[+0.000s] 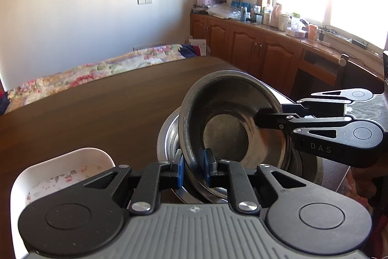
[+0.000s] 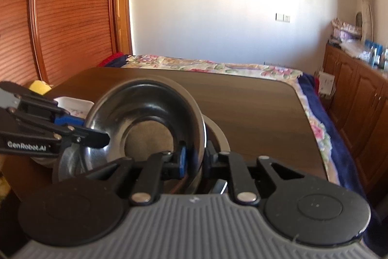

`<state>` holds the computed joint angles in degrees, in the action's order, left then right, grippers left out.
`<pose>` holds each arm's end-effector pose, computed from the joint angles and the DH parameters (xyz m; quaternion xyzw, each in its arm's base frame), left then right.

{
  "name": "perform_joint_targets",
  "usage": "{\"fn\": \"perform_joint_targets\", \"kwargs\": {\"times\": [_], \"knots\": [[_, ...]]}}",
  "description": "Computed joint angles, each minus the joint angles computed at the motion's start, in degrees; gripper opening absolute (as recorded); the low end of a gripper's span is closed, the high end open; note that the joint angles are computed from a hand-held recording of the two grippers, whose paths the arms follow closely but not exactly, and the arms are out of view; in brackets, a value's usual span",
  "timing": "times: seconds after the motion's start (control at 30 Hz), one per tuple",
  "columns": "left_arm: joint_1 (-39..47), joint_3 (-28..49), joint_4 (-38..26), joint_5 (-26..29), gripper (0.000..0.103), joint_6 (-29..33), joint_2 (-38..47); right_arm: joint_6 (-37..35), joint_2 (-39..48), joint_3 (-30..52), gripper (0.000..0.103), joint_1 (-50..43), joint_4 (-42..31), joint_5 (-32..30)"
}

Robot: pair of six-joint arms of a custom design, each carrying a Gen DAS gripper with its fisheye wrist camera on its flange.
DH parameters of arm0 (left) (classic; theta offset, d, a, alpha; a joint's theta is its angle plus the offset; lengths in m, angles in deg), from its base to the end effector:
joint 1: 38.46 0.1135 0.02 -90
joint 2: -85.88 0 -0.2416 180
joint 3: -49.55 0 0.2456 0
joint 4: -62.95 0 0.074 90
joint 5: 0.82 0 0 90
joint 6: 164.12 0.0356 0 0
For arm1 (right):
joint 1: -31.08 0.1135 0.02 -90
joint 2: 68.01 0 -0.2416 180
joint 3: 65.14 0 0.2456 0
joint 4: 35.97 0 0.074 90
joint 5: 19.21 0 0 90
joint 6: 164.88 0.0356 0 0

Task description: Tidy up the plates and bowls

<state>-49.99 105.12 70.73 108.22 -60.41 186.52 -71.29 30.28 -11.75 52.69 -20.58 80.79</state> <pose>0.3149 -0.0761 0.1118 0.2647 0.8463 -0.1398 0.4406 0.3032 0.1135 0.1255 -0.0914 0.8568 0.0360 0.5061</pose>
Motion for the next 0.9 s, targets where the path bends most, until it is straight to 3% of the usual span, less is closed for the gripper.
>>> {"fn": "perform_joint_targets", "kwargs": {"times": [0.13, 0.23, 0.4, 0.6, 0.73, 0.83, 0.87, 0.9], "knots": [[-0.4, -3.1, 5.4, -0.7, 0.019, -1.7, 0.0, -0.8, 1.7, -1.7, 0.02, 1.0, 5.8, 2.8], [0.2, -3.5, 5.2, 0.7, 0.019, -2.8, -0.6, 0.1, 2.4, -3.3, 0.02, 1.3, 9.6, 3.6], [0.4, -4.2, 6.4, 0.8, 0.021, -3.8, -1.0, 0.2, 3.0, -3.8, 0.021, 1.6, 11.6, 4.5], [-0.2, -6.2, 10.3, -0.1, 0.021, -6.4, -1.3, 0.7, 3.1, -5.0, 0.031, 2.5, 14.9, 5.9], [0.0, -8.1, 13.4, 0.0, 0.024, -7.6, -1.5, 1.9, 3.0, -6.2, 0.032, 2.5, 17.7, 5.9], [0.3, -9.8, 16.4, -0.2, 0.037, -8.3, -1.8, 2.3, 3.2, -7.2, 0.041, 2.6, 20.3, 6.2], [0.5, -10.4, 17.4, 0.2, 0.048, -8.7, -1.9, 2.3, 3.3, -7.6, 0.044, 2.7, 21.2, 6.5], [0.4, -10.9, 18.5, -0.4, 0.065, -9.2, -1.9, 2.2, 3.6, -7.9, 0.046, 2.8, 22.3, 7.0]]}}
